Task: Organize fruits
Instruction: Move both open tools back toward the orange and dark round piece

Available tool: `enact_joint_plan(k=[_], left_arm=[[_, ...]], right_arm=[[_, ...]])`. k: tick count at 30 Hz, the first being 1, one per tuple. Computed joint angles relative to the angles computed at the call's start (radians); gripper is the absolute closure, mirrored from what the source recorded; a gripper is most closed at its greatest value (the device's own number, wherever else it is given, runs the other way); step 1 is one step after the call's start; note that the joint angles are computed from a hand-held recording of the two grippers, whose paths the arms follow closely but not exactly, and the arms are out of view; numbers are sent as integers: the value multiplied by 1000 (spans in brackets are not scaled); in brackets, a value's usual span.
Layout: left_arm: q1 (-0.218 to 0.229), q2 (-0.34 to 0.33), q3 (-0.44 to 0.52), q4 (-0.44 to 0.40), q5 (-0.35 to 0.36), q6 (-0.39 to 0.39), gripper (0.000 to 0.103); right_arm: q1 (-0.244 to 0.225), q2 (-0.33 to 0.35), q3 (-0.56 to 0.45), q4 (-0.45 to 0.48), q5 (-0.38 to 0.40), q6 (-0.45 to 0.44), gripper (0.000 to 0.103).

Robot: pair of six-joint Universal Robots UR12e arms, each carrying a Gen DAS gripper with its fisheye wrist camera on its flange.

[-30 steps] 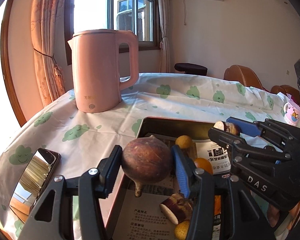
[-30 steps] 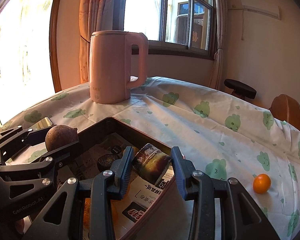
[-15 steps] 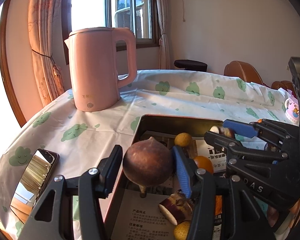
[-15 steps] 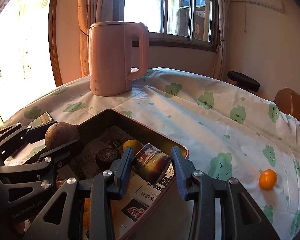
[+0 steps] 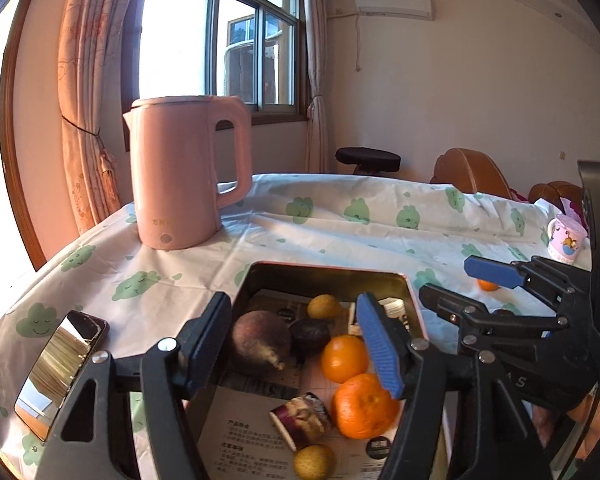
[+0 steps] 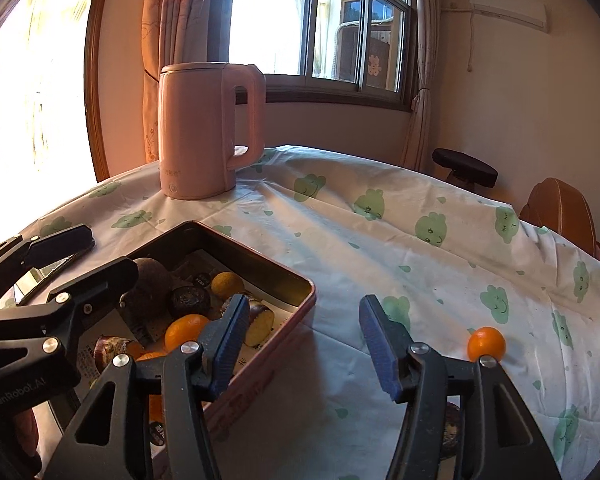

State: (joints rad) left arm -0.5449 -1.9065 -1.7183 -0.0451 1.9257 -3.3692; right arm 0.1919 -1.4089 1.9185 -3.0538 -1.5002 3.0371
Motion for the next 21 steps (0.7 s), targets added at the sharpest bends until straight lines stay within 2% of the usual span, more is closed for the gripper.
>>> enact_joint_plan(k=[2, 5, 11, 15, 21], left_arm=[[-16, -9, 19, 3, -22, 23, 35], [-43, -32, 56, -5, -45, 62, 31], [-80, -82, 143, -100, -128, 114, 31], [-95, -119, 206, -193, -180, 121, 31], [-107, -159, 276, -319, -229, 124, 32]], right_arm=[[-16, -20, 20, -8, -28, -1, 37], [-47, -51, 52, -15, -78, -1, 35], [-130, -102, 110, -21, -132, 42, 35], [-181, -126, 138, -20, -118, 83, 35], [-214, -140, 158, -29, -92, 97, 35]])
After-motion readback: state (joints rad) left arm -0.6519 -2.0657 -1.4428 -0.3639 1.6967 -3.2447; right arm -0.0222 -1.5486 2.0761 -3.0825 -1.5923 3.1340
